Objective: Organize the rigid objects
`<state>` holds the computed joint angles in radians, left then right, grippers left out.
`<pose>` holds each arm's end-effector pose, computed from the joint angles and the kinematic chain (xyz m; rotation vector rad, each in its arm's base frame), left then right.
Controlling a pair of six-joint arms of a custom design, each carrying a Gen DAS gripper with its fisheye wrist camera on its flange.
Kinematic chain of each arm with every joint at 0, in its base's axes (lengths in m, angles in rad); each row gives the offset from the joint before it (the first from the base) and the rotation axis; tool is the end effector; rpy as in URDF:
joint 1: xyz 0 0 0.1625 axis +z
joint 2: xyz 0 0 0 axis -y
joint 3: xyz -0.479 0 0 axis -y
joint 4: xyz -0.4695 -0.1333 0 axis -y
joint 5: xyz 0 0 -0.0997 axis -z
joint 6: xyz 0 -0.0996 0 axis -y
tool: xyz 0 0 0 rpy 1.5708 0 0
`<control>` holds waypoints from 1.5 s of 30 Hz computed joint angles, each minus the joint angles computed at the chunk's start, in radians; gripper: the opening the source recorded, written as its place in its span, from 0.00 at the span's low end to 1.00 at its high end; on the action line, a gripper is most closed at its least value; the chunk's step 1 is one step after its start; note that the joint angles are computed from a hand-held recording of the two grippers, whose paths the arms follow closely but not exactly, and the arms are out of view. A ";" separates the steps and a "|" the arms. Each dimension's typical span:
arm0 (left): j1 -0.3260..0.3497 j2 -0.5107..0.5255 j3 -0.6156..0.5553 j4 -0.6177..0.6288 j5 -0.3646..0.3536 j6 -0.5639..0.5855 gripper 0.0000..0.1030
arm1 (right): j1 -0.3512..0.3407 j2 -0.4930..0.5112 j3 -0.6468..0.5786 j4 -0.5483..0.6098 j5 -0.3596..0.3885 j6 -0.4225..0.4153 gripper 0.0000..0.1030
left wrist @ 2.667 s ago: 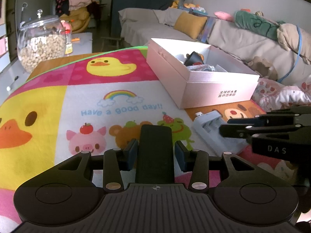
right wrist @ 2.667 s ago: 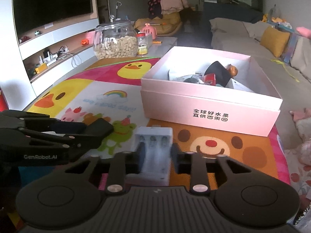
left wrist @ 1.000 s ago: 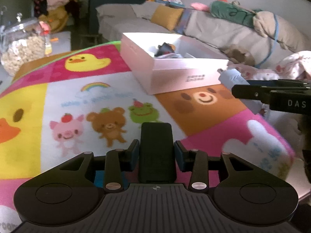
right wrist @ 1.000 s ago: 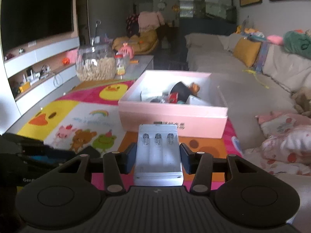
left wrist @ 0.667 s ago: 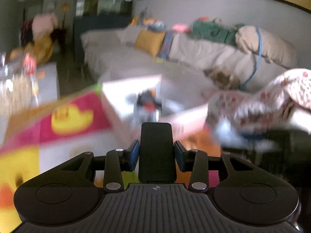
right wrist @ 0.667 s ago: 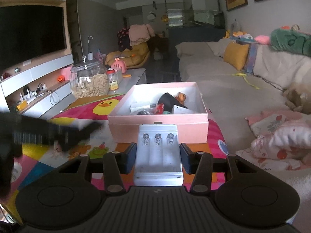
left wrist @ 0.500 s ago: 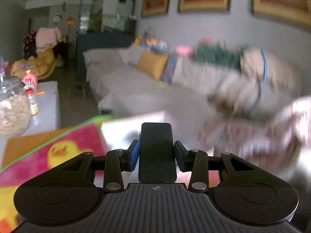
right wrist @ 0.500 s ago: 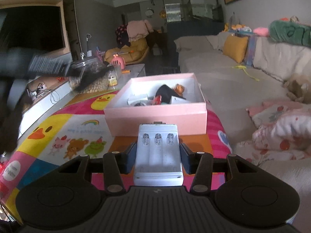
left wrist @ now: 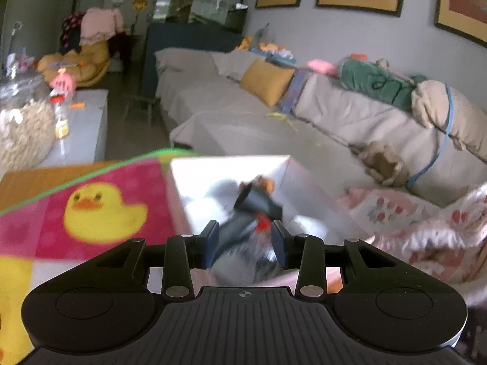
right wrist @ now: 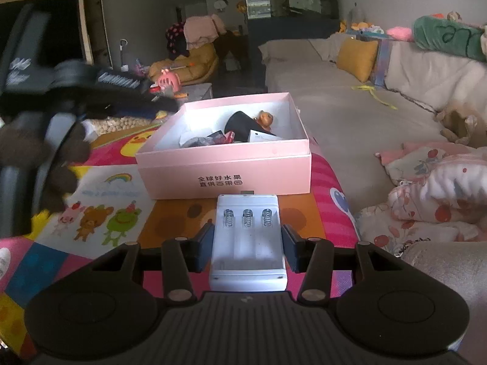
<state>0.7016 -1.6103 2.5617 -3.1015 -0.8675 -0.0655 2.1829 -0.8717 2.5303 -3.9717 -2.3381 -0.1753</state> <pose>-0.1616 -0.3954 0.2499 0.7410 2.4567 -1.1004 0.2760 -0.2815 0.0760 0.5562 -2.2937 1.0898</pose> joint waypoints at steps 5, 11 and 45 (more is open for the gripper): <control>-0.031 -0.194 0.090 0.150 0.039 -0.109 0.40 | 0.010 -0.001 -0.021 0.037 -0.026 0.003 0.46; -0.065 -0.348 0.154 0.329 0.152 -0.183 0.40 | 0.021 -0.004 -0.110 0.029 0.001 -0.063 0.46; -0.206 -0.222 0.221 0.568 0.405 -0.560 0.78 | -0.033 0.138 -0.162 0.141 -0.105 0.039 1.00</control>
<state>0.4952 -1.8325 2.7824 -2.5332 -0.4620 -0.6252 2.1499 -0.7335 2.3685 -3.8307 -2.4436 -0.1359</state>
